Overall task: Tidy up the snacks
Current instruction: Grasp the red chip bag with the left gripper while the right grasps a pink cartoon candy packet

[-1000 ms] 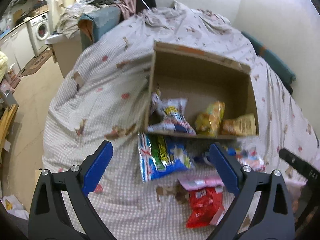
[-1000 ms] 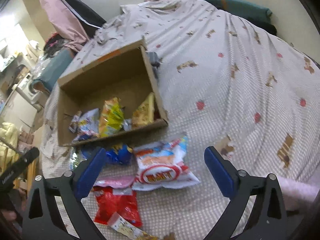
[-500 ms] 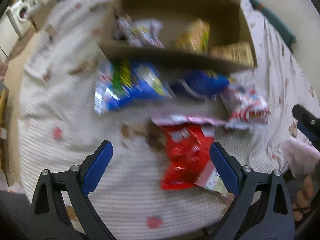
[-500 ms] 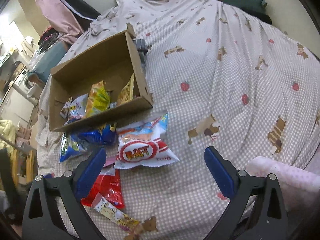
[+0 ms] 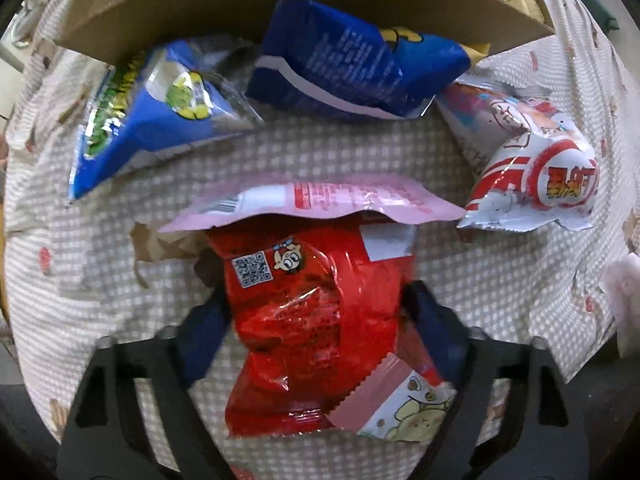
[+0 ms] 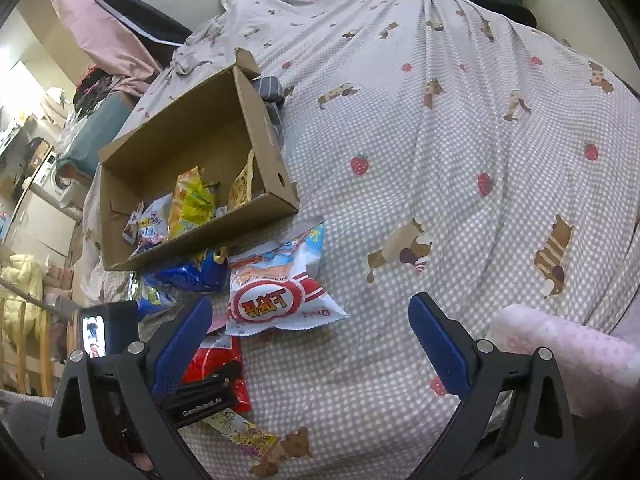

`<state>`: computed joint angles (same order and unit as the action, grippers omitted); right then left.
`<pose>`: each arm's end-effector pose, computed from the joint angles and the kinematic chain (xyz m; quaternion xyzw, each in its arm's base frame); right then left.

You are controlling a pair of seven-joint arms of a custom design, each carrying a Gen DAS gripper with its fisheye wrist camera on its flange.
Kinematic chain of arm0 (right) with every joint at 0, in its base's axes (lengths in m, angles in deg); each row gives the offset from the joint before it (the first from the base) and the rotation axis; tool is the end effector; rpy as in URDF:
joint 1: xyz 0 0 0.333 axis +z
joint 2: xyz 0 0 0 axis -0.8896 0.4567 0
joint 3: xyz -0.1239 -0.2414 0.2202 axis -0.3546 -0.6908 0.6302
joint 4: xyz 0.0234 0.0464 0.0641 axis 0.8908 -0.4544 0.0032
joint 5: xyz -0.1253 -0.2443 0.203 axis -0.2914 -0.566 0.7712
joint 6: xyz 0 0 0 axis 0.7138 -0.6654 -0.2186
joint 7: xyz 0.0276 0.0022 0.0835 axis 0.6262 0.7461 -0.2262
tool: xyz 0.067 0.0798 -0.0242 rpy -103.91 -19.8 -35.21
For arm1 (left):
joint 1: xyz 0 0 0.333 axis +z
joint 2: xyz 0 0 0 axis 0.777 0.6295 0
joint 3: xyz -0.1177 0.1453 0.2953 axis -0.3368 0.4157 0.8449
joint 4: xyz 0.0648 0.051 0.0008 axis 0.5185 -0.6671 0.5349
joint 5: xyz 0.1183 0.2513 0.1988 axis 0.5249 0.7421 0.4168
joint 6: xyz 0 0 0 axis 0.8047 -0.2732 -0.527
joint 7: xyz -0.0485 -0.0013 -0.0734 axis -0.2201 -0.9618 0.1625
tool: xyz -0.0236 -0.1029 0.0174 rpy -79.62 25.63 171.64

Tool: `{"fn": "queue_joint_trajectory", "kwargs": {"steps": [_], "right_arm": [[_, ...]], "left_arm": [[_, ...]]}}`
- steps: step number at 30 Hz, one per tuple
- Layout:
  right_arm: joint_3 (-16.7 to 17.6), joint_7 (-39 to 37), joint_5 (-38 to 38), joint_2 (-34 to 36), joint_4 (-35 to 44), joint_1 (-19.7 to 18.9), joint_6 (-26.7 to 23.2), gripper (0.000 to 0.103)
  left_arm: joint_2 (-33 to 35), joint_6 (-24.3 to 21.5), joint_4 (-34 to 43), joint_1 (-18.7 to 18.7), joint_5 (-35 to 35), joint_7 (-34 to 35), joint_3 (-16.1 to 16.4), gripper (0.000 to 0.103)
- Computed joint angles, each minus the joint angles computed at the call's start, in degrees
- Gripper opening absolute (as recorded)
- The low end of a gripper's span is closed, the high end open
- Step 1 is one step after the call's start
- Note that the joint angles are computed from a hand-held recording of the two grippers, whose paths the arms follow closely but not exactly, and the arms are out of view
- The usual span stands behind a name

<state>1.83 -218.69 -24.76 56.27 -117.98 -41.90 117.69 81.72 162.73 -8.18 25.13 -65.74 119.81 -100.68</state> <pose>0.4699 0.2282 0.4243 -0.3555 0.8925 -0.1404 0.2393 0.6219 -0.4094 0.3180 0.4676 -0.8824 0.0504 0.0119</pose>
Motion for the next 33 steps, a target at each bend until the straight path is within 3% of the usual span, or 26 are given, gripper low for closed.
{"fn": "queue_joint_trajectory", "kwargs": {"steps": [4, 7, 10, 12, 14, 16, 19, 23, 25, 26, 33], "right_arm": [[-0.4, 1.2, -1.2, 0.0, -0.3, -0.4, 1.9, 0.101], [-0.2, -1.8, -0.3, 0.7, -0.1, -0.6, 3.7, 0.101], [0.6, -12.5, 4.4, 2.7, -0.7, -1.6, 11.1, 0.101], [5.5, -28.6, 16.4, 5.0, -0.2, -4.5, 14.0, 0.100], [10.9, -40.8, 24.8, 7.5, 1.8, -7.2, 13.5, 0.097], [18.4, -54.8, 34.0, 10.8, 4.9, -11.5, 11.2, 0.091], [23.4, -66.7, 37.9, 15.4, 10.3, -12.7, 5.8, 0.090], [19.5, -73.7, 32.8, 21.6, 21.0, -4.7, -6.4, 0.084], [18.1, -76.0, 33.1, 23.6, 23.9, -2.7, -8.9, 0.073], [17.9, -77.3, 34.2, 24.8, 25.4, -2.2, -10.2, 0.063], [16.2, -81.5, 45.0, 23.8, 22.7, -2.1, -5.3, 0.028]], "left_arm": [[-1.6, 2.4, -2.2, 1.0, -0.7, 1.8, -0.9, 0.052], [-2.4, 2.1, -2.3, 2.3, -2.2, 3.4, -1.6, 0.048], [-3.3, 0.8, -2.9, 3.5, -3.0, 4.2, -1.4, 0.047], [-3.7, 0.1, -3.2, 4.3, -3.8, 4.7, -1.3, 0.047], [-4.8, 0.8, -4.8, 5.3, -4.1, 5.0, -1.0, 0.047], [-5.5, 1.5, -6.0, 6.1, -4.3, 5.2, -0.8, 0.047], [-6.2, 1.8, -7.1, 7.0, -4.9, 4.7, -0.6, 0.047], [-5.8, 1.5, -5.9, 7.7, -4.9, 4.0, -0.2, 0.047], [-6.3, 1.9, -6.2, 8.0, -4.7, 4.1, -0.2, 0.047], [-6.5, 2.0, -6.4, 8.3, -4.6, 4.4, -0.1, 0.047], [-8.9, 4.3, -8.3, 10.7, -5.4, 6.1, -0.3, 0.047]]}}
